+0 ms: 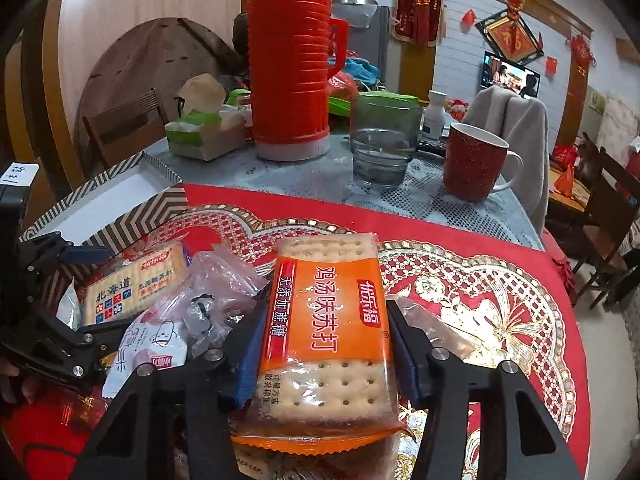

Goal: Organize snacks
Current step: 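Grasp blue-lettered cracker pack with left gripper while right gripper grasps orange cracker pack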

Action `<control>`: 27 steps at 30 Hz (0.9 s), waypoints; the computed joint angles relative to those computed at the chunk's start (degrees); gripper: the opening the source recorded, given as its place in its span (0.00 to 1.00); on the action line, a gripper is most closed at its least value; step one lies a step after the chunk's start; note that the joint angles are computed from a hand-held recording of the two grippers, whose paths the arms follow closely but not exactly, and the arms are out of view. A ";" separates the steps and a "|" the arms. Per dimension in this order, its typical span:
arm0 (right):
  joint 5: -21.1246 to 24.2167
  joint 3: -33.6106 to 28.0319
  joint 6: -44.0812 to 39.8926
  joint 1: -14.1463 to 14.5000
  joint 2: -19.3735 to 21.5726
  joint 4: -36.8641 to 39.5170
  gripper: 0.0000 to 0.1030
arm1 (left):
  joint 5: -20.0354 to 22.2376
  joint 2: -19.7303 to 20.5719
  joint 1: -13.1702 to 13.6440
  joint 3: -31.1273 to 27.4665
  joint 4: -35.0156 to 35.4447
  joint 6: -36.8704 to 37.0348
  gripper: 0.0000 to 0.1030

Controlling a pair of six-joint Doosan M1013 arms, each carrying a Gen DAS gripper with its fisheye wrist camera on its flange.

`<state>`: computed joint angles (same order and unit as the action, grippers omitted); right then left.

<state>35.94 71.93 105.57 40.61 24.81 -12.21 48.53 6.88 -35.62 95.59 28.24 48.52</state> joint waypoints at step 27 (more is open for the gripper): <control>-8.31 9.20 50.02 3.86 -6.13 -34.08 0.51 | -9.61 -3.87 1.92 3.20 -3.38 -2.39 0.53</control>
<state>27.64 81.13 155.59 44.47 18.69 -46.29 38.91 3.02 -33.70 98.79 24.86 46.13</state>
